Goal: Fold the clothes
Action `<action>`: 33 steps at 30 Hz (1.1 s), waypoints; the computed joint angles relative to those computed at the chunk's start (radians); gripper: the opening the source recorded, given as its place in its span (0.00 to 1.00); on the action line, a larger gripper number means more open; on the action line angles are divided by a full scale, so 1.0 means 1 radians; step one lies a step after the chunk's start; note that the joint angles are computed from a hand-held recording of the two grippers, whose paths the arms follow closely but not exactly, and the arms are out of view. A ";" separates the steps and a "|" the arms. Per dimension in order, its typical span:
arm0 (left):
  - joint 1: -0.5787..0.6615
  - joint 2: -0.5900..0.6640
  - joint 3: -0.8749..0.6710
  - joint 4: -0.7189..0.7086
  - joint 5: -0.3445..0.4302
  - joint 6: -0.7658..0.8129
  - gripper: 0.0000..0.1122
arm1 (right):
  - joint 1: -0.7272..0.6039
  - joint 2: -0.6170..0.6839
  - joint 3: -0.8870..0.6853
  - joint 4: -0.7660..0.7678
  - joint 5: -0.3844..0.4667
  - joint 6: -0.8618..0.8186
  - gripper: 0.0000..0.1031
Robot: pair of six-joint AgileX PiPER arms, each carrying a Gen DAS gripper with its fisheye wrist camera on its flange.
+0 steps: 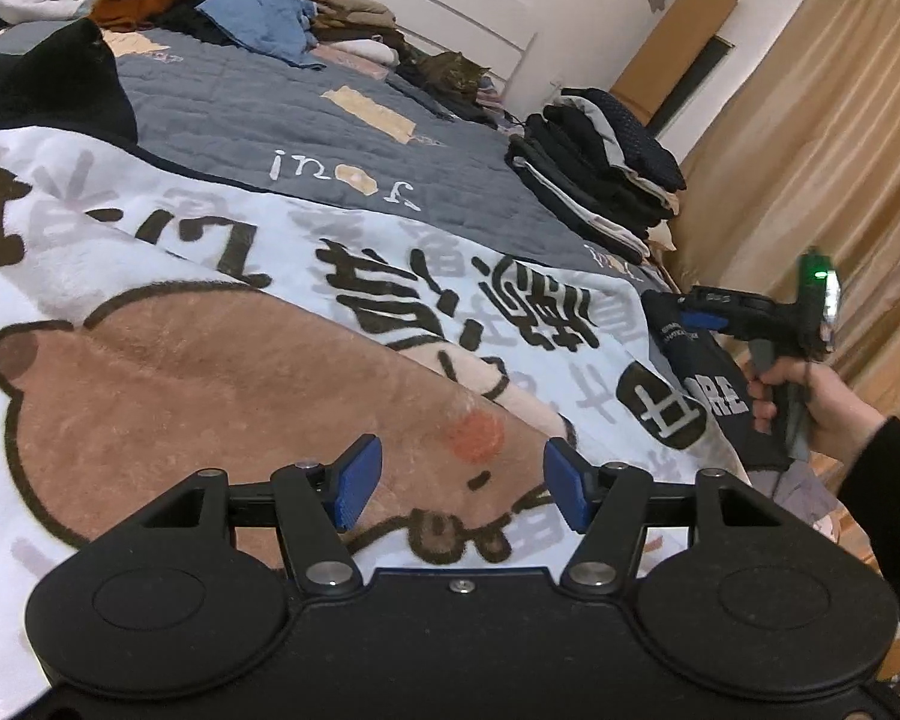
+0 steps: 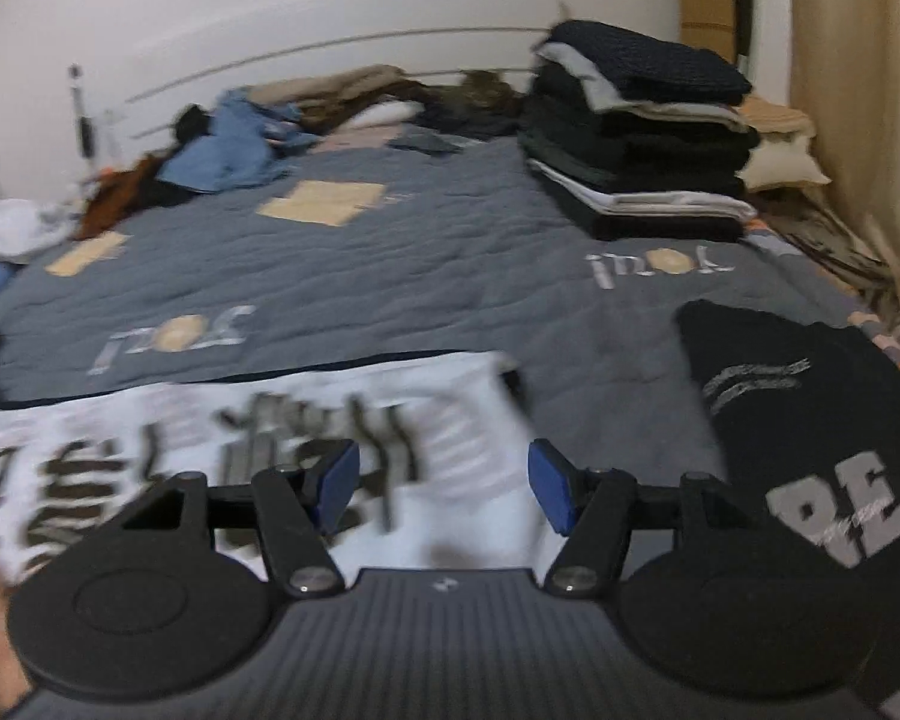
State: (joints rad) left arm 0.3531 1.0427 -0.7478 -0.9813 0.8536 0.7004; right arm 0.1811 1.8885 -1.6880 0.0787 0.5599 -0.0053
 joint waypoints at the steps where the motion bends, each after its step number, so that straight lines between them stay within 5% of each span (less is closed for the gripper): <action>1: 0.008 0.005 -0.002 -0.007 0.007 0.004 0.53 | -0.005 0.041 -0.042 -0.008 0.013 0.010 0.59; 10: 0.029 0.032 -0.011 0.005 0.014 -0.018 0.53 | 0.021 0.234 -0.215 -0.125 -0.022 0.080 0.59; 14: 0.037 0.037 -0.015 0.010 0.023 -0.024 0.53 | 0.012 0.255 -0.235 0.068 -0.013 -0.063 0.53; 16: 0.034 0.039 -0.016 0.016 0.024 -0.026 0.53 | 0.023 0.249 -0.217 0.113 -0.012 -0.145 0.23; 18: 0.030 0.037 -0.016 0.026 0.024 -0.033 0.53 | 0.050 0.254 -0.228 0.059 0.021 -0.146 0.05; 24: 0.038 0.027 -0.015 0.021 0.034 -0.031 0.53 | 0.074 0.154 -0.072 0.111 -0.043 -0.230 0.04; 27: 0.039 0.026 -0.017 0.016 0.036 -0.033 0.53 | 0.090 0.050 0.052 0.284 -0.076 -0.449 0.04; 31: 0.036 0.024 -0.017 0.009 0.041 -0.028 0.53 | 0.125 -0.049 0.134 0.498 0.060 -0.767 0.05; 33: 0.033 0.022 -0.018 0.010 0.041 -0.028 0.53 | 0.160 -0.070 0.146 0.448 0.123 -0.755 0.07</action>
